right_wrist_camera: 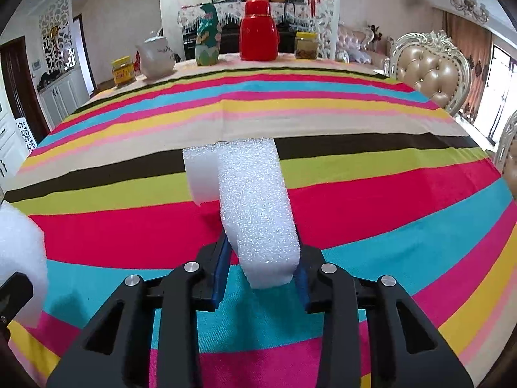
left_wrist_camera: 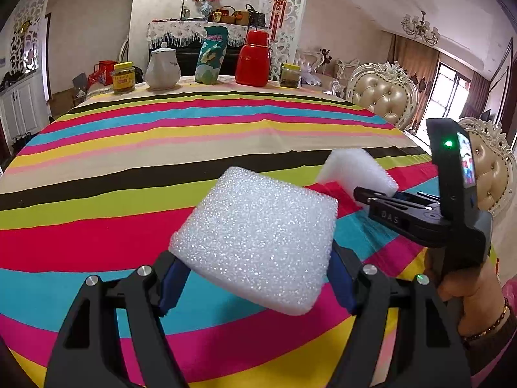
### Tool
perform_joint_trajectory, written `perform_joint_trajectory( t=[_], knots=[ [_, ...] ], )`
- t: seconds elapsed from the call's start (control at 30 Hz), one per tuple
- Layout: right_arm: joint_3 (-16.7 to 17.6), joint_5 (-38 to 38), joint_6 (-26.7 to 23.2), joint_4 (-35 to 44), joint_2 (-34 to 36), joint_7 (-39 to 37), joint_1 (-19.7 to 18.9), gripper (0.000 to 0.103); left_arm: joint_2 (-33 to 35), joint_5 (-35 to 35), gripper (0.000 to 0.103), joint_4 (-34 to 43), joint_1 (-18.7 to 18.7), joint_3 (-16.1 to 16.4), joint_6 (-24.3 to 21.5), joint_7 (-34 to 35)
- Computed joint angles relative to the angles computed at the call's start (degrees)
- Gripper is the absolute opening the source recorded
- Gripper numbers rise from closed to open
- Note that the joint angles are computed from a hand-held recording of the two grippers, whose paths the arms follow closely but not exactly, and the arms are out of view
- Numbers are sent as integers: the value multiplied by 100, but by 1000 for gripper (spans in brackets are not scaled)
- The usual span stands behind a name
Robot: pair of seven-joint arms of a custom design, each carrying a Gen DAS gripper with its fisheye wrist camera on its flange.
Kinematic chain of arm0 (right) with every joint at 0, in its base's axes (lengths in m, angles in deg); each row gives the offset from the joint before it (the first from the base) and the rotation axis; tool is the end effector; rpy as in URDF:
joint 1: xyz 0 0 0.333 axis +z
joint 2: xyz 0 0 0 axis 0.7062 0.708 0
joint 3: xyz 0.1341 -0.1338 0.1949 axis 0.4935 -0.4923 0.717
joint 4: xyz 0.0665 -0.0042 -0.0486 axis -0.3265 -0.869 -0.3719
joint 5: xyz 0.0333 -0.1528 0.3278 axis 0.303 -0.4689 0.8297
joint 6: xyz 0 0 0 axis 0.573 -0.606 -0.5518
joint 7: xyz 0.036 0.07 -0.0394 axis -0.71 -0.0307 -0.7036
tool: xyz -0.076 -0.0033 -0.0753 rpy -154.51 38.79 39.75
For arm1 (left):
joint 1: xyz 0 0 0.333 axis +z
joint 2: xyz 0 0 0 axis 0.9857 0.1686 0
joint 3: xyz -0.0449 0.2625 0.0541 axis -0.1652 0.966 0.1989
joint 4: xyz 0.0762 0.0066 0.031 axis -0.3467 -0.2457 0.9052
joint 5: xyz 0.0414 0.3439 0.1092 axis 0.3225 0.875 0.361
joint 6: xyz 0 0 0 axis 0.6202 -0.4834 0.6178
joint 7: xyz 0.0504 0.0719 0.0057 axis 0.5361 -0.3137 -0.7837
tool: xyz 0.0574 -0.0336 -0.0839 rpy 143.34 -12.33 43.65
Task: Collect trash
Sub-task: 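Carry both foam blocks in the grippers to the bin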
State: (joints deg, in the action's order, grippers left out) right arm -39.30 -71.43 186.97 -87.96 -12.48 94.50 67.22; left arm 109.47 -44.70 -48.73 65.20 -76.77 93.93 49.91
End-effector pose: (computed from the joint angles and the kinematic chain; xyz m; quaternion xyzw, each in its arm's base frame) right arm 0.6792 0.2131 0.4770 -0.6550 0.6558 -0.2578 0.2728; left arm 0.6504 -0.2798 0.4852 -0.5837 0.6818 -0.3828 0.2188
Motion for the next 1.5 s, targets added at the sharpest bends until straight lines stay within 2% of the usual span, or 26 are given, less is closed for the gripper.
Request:
perform_joint_trajectory(
  t=[0.1, 0.3, 0.43, 0.7, 0.73, 0.87, 0.93, 1.1, 1.2, 1.5],
  knots=[
    [-14, 16, 266, -248, -138, 80, -15, 33, 16, 31, 72, 27, -27, 40, -28, -50],
    [-27, -103, 334, -860, -630, 378, 128, 33, 23, 104, 72, 30, -39, 103, -17, -197],
    [-213, -1013, 497, -1609, -1284, 1114, 447, 33, 36, 113, 72, 43, -32, 85, -37, -189],
    [14, -2345, 669, -2956, -2446, 2557, 346, 33, -3, 154, 72, -57, -20, 51, 69, -89],
    [60, -2538, 638, -3097, -2584, 2744, 318, 33, -28, 247, 72, -93, -85, 125, 103, -139],
    [301, -2881, 686, -3633, -3059, 3175, 76, 33, -131, 395, 72, -263, -107, 119, 319, -66],
    [425, -3011, 758, -3907, -3303, 3381, -73, 33, -178, 505, 72, -290, -185, 199, 331, -130],
    [729, -3257, 969, -4572, -3911, 3789, -491, 33, -418, 489, 72, -452, -184, 108, 264, -131],
    [903, -3347, 1092, -4937, -4286, 3919, -754, 33, -708, 516, 72, -706, -189, 18, 274, -67],
    [1440, -3402, 1335, -5867, -5232, 4046, -1515, 33, -1648, 647, 72, -1978, -243, -139, 815, -281]
  ],
)
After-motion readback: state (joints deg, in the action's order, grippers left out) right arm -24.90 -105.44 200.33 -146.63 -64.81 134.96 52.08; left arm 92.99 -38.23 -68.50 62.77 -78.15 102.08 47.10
